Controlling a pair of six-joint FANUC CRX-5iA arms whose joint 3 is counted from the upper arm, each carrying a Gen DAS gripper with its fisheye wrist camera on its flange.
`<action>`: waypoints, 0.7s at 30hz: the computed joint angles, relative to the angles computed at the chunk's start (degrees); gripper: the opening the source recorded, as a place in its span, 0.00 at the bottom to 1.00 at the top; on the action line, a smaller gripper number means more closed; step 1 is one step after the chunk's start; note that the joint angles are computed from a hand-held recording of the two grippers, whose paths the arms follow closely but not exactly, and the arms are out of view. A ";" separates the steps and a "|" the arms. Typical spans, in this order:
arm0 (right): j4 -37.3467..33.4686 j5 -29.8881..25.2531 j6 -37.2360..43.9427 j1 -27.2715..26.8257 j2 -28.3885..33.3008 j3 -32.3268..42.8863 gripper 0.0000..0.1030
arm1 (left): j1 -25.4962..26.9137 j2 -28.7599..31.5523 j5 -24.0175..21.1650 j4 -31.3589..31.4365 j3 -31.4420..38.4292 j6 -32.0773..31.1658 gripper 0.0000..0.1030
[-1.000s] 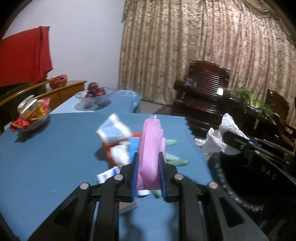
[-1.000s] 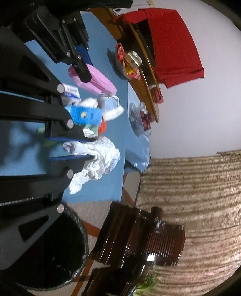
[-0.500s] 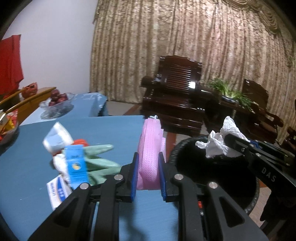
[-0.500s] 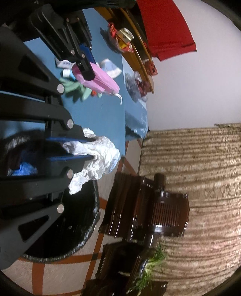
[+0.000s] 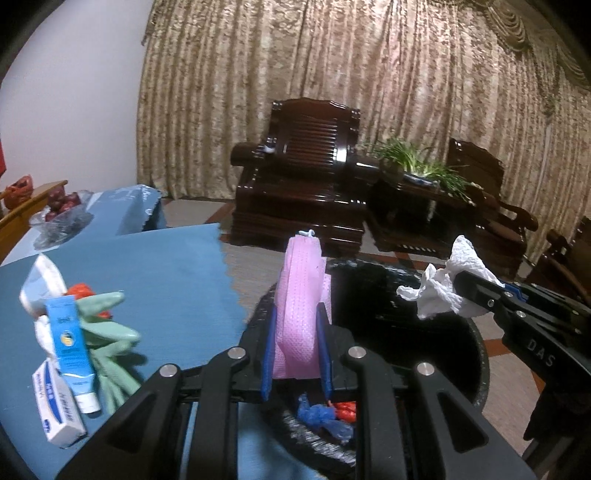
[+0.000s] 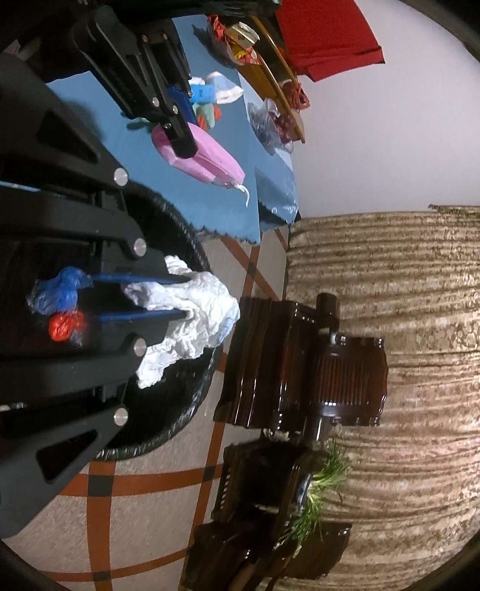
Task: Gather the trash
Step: 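Move both tools over the bin and open them to drop mask and tissue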
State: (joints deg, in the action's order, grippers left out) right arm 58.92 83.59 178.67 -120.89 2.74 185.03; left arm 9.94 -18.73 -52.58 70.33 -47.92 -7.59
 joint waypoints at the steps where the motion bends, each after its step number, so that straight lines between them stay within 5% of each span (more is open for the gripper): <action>1: -0.12 0.15 -0.04 -0.11 0.35 0.34 0.11 | -0.85 0.05 0.38 -0.15 -0.05 0.23 0.19; 21: -2.78 -0.18 -2.62 -2.71 3.79 6.11 0.16 | -7.78 1.50 4.68 -0.99 -0.91 2.12 0.23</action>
State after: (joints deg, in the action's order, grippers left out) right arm 56.15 83.40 176.05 -123.59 6.53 191.15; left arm 2.16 -17.23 -47.90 69.34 -48.83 -5.47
